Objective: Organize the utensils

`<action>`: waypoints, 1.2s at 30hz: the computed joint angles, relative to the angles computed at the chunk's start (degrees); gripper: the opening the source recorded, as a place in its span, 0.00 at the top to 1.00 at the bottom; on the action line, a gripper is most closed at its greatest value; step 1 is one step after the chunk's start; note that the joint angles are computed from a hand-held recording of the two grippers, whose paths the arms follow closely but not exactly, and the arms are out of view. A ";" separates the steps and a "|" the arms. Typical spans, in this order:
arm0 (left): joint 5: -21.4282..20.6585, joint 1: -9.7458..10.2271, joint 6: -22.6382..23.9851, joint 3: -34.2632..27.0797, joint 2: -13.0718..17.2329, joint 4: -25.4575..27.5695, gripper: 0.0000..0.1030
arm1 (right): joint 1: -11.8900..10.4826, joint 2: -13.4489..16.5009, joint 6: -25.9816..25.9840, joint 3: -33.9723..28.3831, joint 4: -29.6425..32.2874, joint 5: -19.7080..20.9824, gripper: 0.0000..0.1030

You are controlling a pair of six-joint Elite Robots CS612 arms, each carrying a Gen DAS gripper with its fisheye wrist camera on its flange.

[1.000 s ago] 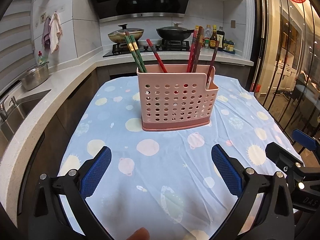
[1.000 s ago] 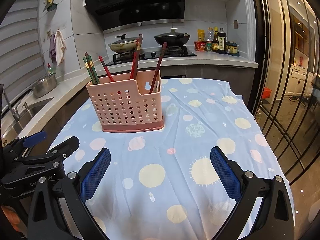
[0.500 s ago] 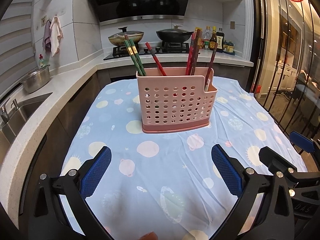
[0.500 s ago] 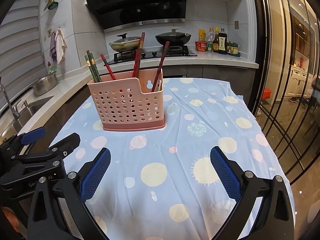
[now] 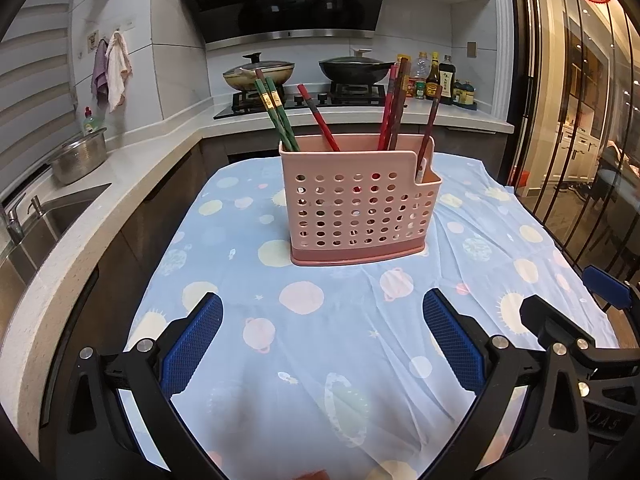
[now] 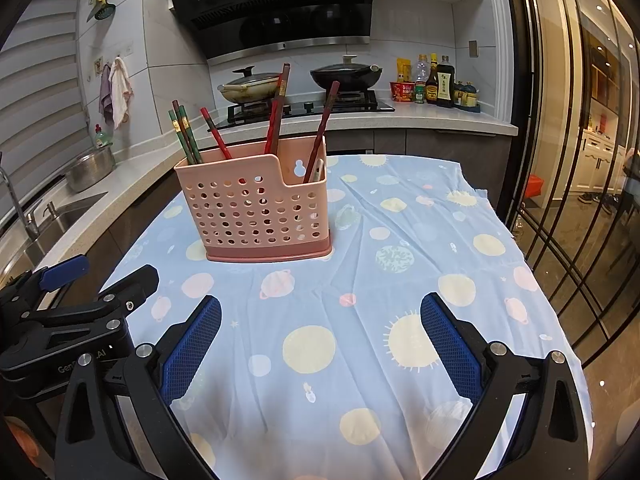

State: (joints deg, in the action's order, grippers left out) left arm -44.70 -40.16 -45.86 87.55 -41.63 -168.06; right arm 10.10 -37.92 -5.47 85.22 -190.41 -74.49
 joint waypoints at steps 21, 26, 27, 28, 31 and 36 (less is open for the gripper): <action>1.00 0.07 -3.29 0.31 -0.34 2.74 0.07 | 0.05 0.35 0.21 -0.21 -0.74 -1.33 0.07; 1.02 0.16 -3.83 0.39 -0.39 3.41 0.07 | 0.00 0.34 0.17 -0.32 -0.46 -1.40 0.07; 0.91 0.20 -3.90 0.39 -0.39 3.46 0.07 | 0.01 0.34 0.14 -0.32 -0.46 -1.46 0.07; 0.80 0.23 -3.95 0.37 -0.40 3.61 0.07 | 0.00 0.35 0.13 -0.33 -0.48 -1.48 0.07; 0.78 0.26 -3.95 0.28 -0.38 3.93 0.07 | 0.00 0.35 0.23 -0.33 -0.46 -1.46 0.07; 1.04 0.24 -3.88 0.23 -0.37 3.95 0.07 | -0.06 0.48 0.36 -0.57 -0.23 -1.56 0.07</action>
